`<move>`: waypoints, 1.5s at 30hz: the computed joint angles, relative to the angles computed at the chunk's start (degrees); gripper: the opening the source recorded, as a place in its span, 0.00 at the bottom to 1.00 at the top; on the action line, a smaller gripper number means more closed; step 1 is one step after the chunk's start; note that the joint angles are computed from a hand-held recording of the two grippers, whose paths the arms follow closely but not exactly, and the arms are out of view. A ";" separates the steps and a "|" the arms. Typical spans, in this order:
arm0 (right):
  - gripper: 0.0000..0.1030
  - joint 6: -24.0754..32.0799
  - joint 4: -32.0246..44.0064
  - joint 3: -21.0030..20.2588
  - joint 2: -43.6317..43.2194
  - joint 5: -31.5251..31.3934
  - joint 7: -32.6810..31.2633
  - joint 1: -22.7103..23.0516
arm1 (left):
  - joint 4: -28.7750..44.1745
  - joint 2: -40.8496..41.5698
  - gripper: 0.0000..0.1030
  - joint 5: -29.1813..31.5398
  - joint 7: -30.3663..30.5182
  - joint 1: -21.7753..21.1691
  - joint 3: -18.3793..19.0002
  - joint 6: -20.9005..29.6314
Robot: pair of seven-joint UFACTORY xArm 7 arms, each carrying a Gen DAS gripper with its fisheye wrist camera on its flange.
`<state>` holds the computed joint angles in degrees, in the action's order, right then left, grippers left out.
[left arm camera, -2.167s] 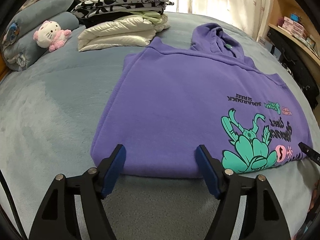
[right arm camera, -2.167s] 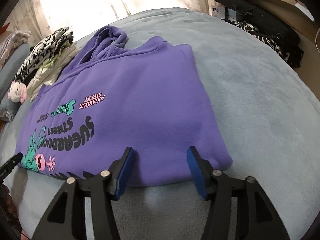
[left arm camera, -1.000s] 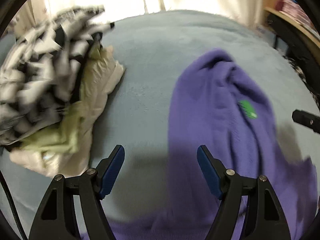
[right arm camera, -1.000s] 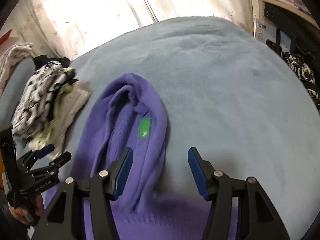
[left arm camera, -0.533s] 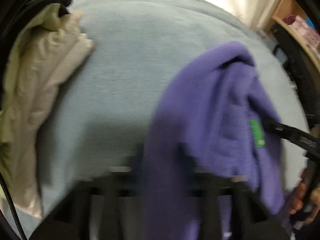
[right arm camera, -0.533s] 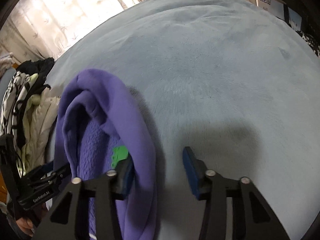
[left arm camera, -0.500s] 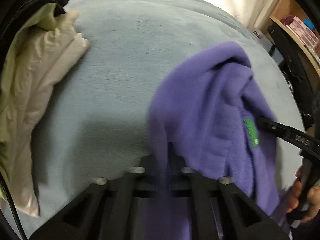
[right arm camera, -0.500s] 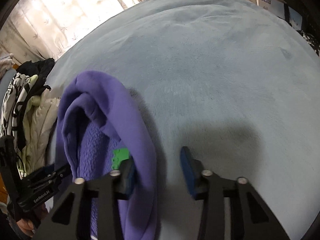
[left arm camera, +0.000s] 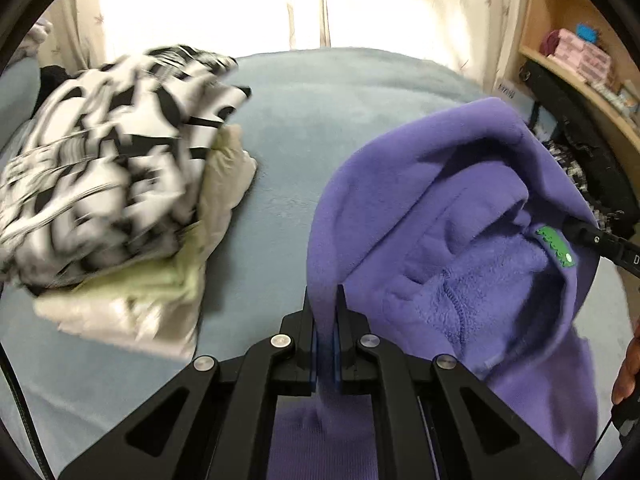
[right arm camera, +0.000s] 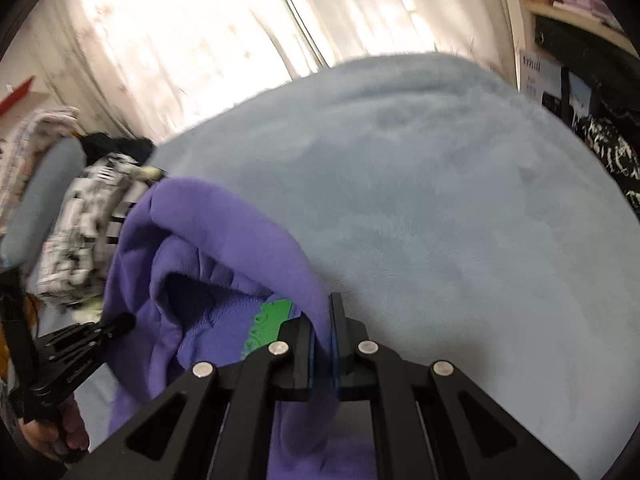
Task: Fold large clothes
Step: 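Grasp the hood with both tools, then fold the hood over onto the hoodie back with both tools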
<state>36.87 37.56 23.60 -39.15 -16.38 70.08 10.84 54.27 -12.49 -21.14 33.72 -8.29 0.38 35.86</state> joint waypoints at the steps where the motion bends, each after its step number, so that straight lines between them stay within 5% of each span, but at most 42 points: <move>1: 0.05 0.75 -0.16 0.89 -2.24 0.14 0.62 0.94 | -1.14 -2.57 0.03 -1.21 1.43 0.06 0.94 1.34; 7: 0.06 8.59 -0.01 10.21 -11.27 1.79 5.93 6.58 | -12.10 -20.08 0.04 -3.79 8.69 1.33 8.01 11.94; 12: 0.10 16.78 -2.19 16.24 -14.87 7.55 12.58 14.28 | -21.95 -33.10 0.04 -0.08 9.79 7.33 13.13 22.77; 17: 0.11 22.11 -5.44 20.13 -14.80 15.22 23.35 23.26 | -26.83 -39.66 0.04 4.79 12.36 14.84 18.23 32.90; 23: 0.11 25.25 -3.46 25.12 -13.48 16.08 35.28 28.38 | -27.70 -42.72 0.04 6.79 16.45 20.67 21.73 41.04; 26: 0.15 23.02 -3.67 26.32 -13.08 15.64 39.76 29.73 | -27.40 -44.02 0.11 6.88 18.40 23.15 23.66 46.35; 30: 0.42 19.25 -4.18 26.89 -13.34 13.41 43.74 30.45 | -26.51 -43.19 0.25 3.56 18.51 23.48 23.94 51.47; 34: 0.50 12.60 -6.09 26.34 -14.00 10.97 46.27 29.98 | -26.37 -40.56 0.41 -0.63 17.94 23.49 24.34 54.25; 36: 0.57 10.45 -7.07 26.09 -14.20 10.16 47.29 29.91 | -26.75 -38.11 0.45 -3.66 17.66 22.91 23.94 53.76; 45: 0.58 -4.01 -15.03 24.90 -15.45 6.65 53.32 27.40 | -31.41 -30.51 0.45 -14.19 18.98 21.80 21.08 47.10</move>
<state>32.86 22.53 48.50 -54.60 -9.73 123.40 38.24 22.86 -43.00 -35.33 52.71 13.51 21.46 82.96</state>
